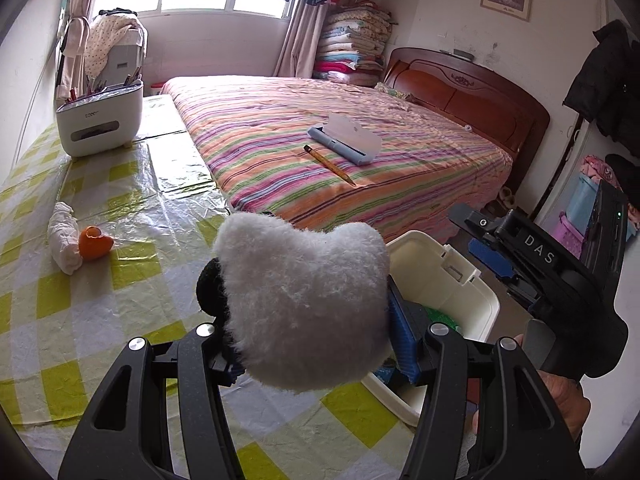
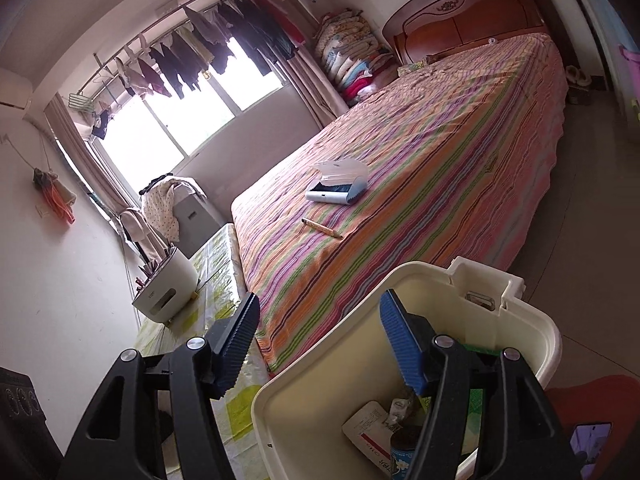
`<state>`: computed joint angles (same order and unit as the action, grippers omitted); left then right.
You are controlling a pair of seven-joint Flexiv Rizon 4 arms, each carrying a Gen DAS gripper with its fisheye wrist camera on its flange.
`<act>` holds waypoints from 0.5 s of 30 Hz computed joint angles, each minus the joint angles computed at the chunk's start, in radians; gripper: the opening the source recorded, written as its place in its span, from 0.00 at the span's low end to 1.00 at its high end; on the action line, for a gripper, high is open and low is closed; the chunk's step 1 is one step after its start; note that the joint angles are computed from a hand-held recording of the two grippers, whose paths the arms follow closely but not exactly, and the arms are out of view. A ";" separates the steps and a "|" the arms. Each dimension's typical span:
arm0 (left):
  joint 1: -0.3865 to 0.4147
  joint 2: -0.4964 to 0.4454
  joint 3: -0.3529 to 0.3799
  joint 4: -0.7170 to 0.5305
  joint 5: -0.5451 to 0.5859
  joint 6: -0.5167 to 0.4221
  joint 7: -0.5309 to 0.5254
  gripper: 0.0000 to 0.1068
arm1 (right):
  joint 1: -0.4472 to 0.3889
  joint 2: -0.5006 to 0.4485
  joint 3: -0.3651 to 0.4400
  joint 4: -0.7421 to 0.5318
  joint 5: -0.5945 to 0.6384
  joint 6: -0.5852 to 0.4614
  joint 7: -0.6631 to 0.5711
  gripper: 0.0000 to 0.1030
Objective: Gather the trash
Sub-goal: 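Open the left tool to drop the white plush into the basket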
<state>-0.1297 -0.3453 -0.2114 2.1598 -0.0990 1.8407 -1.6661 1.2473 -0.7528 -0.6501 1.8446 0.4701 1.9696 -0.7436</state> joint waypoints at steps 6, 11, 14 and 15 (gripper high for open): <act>-0.010 -0.042 -0.029 -0.057 -0.009 -0.053 0.020 0.53 | 0.028 -0.015 -0.042 0.016 0.099 0.040 0.035 0.60; -0.011 -0.073 -0.054 -0.104 -0.033 -0.105 0.052 0.54 | 0.030 -0.015 -0.043 0.016 0.170 0.081 0.020 0.64; -0.027 -0.094 -0.053 -0.139 -0.051 -0.143 0.075 0.54 | 0.029 -0.013 -0.037 0.010 0.215 0.101 -0.010 0.64; -0.036 -0.102 -0.049 -0.150 -0.057 -0.151 0.081 0.54 | 0.024 -0.010 -0.029 0.007 0.227 0.109 -0.019 0.64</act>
<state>-0.1657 -0.4472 -0.2602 2.0096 -0.1559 1.6893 -1.5850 1.2716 -0.7632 -0.6794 1.8515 0.6972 2.0784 -0.7629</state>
